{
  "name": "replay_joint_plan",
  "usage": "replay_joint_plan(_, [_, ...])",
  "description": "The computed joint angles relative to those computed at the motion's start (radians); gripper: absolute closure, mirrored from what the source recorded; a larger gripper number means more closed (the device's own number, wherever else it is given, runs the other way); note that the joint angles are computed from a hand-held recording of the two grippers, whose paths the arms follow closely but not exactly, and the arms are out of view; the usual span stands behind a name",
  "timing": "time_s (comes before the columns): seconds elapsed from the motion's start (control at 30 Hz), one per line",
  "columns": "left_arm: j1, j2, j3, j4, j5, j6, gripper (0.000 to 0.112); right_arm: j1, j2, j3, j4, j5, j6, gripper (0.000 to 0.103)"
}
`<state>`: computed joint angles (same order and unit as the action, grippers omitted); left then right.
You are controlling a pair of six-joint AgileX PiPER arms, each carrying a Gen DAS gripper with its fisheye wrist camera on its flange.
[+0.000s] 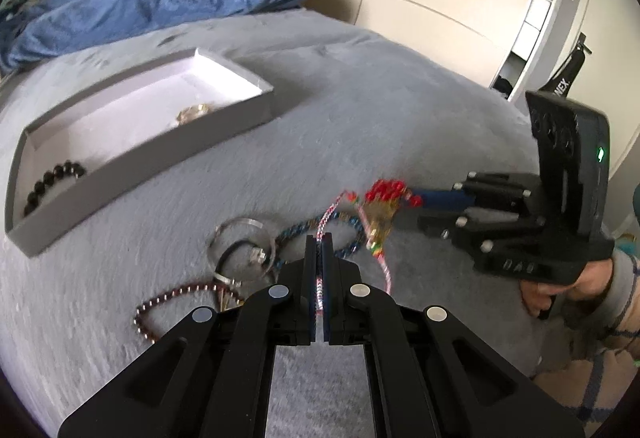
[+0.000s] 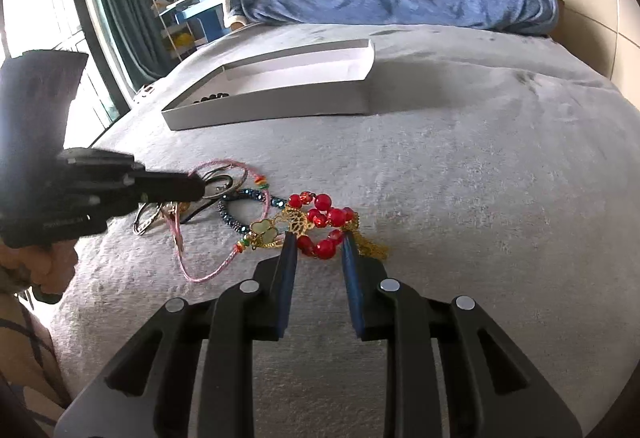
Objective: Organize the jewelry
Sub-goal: 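Grasp and lift the red bead tassel with the right tool while the left holds the pink bracelet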
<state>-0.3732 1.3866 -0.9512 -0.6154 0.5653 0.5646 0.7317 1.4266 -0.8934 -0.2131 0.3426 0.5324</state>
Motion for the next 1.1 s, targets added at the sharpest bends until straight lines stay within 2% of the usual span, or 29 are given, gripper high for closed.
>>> replay_joint_plan(0.33, [0.136,-0.101,0.030,-0.255,0.030,0.154,0.109,-0.008,0.047,-0.040,-0.023,0.062,0.058,0.081])
replay_joint_plan(0.57, [0.133,-0.095,0.048,-0.158,0.024,0.082,0.109,-0.016,0.045,-0.035,-0.008,0.049,0.044,0.081])
replay_joint_plan(0.7, [0.162,-0.124,0.075,-0.182,0.032,0.117,0.109,-0.032,0.020,-0.002,0.027,0.010,0.026,0.081])
replay_joint_plan(0.8, [0.198,-0.152,0.091,-0.206,0.045,0.144,0.109,-0.025,-0.002,0.014,-0.012,-0.006,0.068,0.081])
replay_joint_plan(0.9, [0.243,-0.177,0.098,-0.226,0.069,0.171,0.110,-0.011,-0.032,0.022,-0.051,-0.007,0.109,0.081])
replay_joint_plan(1.1, [0.329,-0.196,0.065,-0.229,0.113,0.194,0.110,-0.013,-0.058,-0.012,-0.018,0.012,0.068,0.081])
